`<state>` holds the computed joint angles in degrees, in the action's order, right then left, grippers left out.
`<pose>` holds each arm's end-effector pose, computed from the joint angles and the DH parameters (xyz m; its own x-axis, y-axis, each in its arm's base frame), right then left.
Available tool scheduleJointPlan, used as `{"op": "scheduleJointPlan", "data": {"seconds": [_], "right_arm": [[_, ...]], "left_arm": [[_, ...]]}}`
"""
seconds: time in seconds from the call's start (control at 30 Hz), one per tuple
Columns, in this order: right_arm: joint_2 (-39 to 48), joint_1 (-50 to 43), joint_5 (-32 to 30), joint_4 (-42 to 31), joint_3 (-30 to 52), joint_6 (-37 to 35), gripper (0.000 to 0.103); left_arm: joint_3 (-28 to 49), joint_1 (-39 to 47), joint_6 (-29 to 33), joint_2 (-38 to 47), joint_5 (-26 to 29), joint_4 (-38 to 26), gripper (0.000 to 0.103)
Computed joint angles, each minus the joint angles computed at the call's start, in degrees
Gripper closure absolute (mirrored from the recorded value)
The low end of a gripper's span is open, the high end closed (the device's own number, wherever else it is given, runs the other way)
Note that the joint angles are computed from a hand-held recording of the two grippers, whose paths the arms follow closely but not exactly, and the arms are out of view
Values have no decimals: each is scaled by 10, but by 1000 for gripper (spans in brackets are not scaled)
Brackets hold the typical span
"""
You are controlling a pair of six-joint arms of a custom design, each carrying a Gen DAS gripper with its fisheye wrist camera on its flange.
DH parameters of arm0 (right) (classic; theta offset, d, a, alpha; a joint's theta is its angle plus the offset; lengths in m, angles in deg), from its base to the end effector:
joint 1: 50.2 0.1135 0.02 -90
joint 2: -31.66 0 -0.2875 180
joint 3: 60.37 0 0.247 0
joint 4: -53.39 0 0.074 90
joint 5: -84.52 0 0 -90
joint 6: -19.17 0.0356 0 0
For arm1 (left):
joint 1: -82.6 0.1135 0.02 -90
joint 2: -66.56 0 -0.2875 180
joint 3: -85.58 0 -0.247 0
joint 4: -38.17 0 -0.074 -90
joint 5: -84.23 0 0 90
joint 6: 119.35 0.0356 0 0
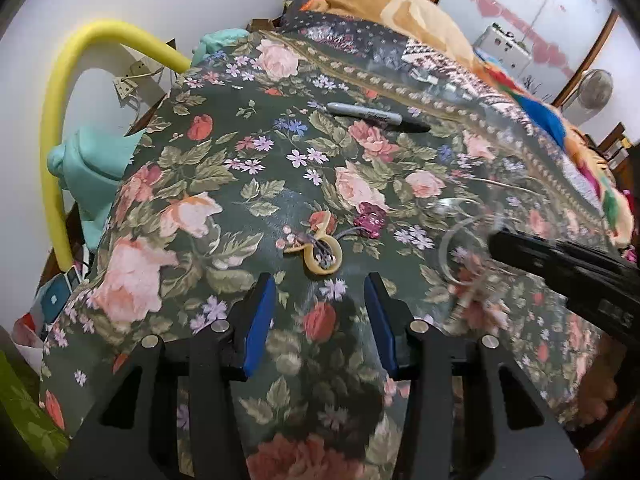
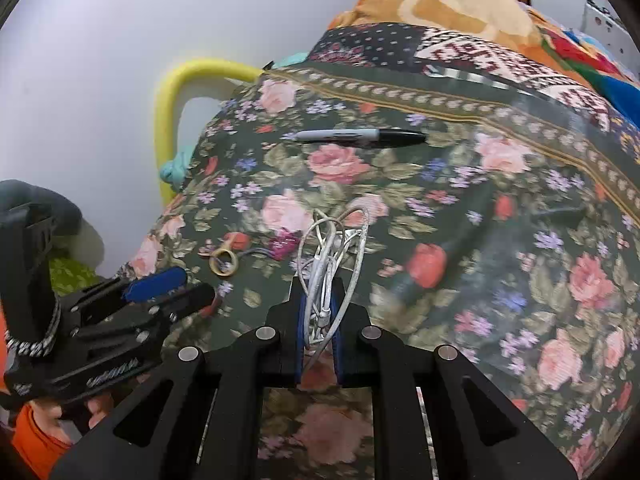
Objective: Collect trash
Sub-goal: 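Grasp the beige hair tie with the left gripper while the right gripper grasps the white earphones, then carry both items over the white bin and open both grippers to drop them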
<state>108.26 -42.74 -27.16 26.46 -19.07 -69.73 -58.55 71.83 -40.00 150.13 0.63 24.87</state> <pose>0.2014 0.0396 0.1557 -0.8828 -0.0976 -0.4596 -0.2744 0.9011 0.3358 0.2027 -0.0426 0.1208 -0.8885 -0.0179 -0.4584 0.0759 0.9797 -0.1854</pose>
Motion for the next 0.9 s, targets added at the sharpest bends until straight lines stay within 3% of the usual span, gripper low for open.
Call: {"op": "scheduleJointPlan", "data": {"seconds": [0.37, 0.47, 0.67, 0.9], "right_arm": [[17, -40, -25, -7, 4, -19, 93], [2, -32, -21, -13, 4, -18, 93], [-36, -28, -28, -36, 7, -13, 93], [-107, -17, -27, -93, 19, 0, 93]], "left_arm": [[36, -124, -56, 86, -203, 38, 69], [34, -103, -54, 58, -165, 20, 69], [21, -65, -54, -88, -101, -55, 69], [35, -66, -61, -227, -104, -176, 69]]}}
